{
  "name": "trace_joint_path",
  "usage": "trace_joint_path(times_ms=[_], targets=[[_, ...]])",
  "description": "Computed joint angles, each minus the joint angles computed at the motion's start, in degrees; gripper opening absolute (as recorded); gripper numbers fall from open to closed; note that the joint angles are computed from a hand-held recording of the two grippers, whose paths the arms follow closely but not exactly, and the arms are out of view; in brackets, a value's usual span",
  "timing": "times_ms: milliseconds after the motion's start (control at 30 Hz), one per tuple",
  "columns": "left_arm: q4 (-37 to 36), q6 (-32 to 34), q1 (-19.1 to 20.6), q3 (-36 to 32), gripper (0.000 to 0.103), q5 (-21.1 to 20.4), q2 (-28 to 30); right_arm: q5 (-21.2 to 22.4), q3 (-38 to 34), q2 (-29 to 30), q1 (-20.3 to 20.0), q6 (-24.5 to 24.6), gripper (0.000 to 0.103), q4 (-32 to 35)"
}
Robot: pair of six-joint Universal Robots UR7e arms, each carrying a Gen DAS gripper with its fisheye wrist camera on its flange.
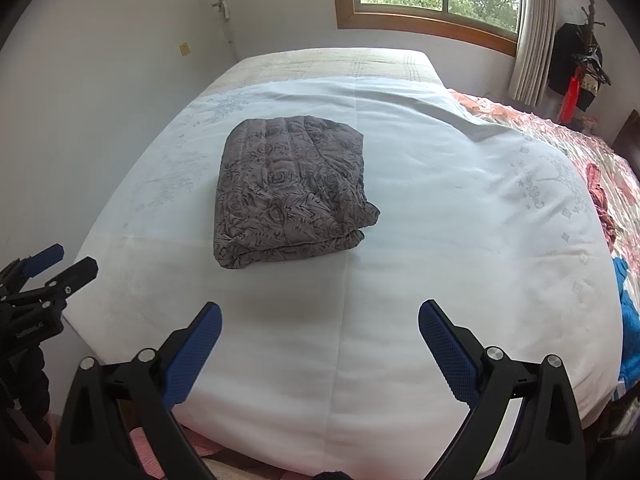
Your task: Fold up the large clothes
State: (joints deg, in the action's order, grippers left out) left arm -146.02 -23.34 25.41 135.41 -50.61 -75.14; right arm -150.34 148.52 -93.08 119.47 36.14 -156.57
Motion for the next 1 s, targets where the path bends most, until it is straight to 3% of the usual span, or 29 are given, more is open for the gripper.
trace_joint_path(times_ms=[1000], targets=[[-0.2,0.8,0.8,-0.5,0.094,-0.5,0.5,1.0,0.0,-0.6,-1.1,-2.8,0.099,-1.1]])
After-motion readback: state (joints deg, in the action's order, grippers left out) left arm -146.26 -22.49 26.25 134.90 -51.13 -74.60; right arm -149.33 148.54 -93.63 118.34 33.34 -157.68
